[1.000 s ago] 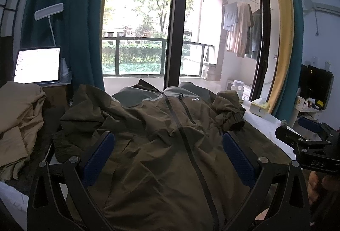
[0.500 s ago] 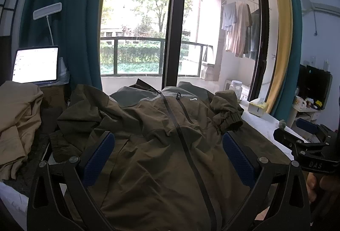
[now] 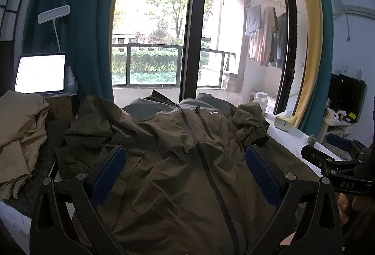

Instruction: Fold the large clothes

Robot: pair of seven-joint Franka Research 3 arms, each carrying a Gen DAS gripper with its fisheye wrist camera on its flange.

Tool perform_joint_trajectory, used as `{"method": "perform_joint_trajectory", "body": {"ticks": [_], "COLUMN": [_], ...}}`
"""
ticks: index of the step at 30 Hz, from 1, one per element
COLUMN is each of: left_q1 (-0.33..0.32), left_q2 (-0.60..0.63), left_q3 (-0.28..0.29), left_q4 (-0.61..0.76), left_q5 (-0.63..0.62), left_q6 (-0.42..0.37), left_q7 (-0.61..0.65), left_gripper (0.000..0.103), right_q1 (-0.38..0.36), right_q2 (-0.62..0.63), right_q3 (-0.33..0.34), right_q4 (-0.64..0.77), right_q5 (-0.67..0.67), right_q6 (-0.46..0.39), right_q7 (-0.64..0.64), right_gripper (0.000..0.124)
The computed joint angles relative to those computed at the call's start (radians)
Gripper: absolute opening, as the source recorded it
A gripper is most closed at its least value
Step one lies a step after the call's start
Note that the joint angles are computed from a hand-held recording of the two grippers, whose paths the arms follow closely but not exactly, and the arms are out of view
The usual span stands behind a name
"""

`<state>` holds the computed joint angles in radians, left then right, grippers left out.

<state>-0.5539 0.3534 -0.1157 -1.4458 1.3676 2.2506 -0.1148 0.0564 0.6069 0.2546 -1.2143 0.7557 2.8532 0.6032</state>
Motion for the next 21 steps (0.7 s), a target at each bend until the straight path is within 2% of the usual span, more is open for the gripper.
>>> {"method": "perform_joint_trajectory", "body": {"ticks": [8,12,16,21], "left_q1": [0.000,0.003,0.001,0.004], "left_q2": [0.002,-0.011,0.006,0.010], "left_q3": [0.001,0.005,0.000,0.006], "left_q4": [0.003,-0.018,0.007,0.010], "left_q5": [0.000,0.041,0.029,0.018], "left_q6": [0.001,0.039,0.015,0.028], "left_q7": [0.008,-0.029,0.005,0.005], "left_gripper": [0.103,0.103,0.103,0.103], "right_q1": [0.001,-0.001,0.000,0.005], "right_q2": [0.009,0.008,0.009,0.019], "right_q3": [-0.001,0.003,0.001,-0.006], "right_q4": [0.013,0.011,0.012,0.024], "right_q5": [-0.005,-0.003,-0.005,-0.015], "right_q6": [-0.005,-0.003,-0.006,-0.010], "right_q7": [0.001,-0.004,0.001,0.013], "right_gripper": [0.103,0.103,0.103,0.103]}}
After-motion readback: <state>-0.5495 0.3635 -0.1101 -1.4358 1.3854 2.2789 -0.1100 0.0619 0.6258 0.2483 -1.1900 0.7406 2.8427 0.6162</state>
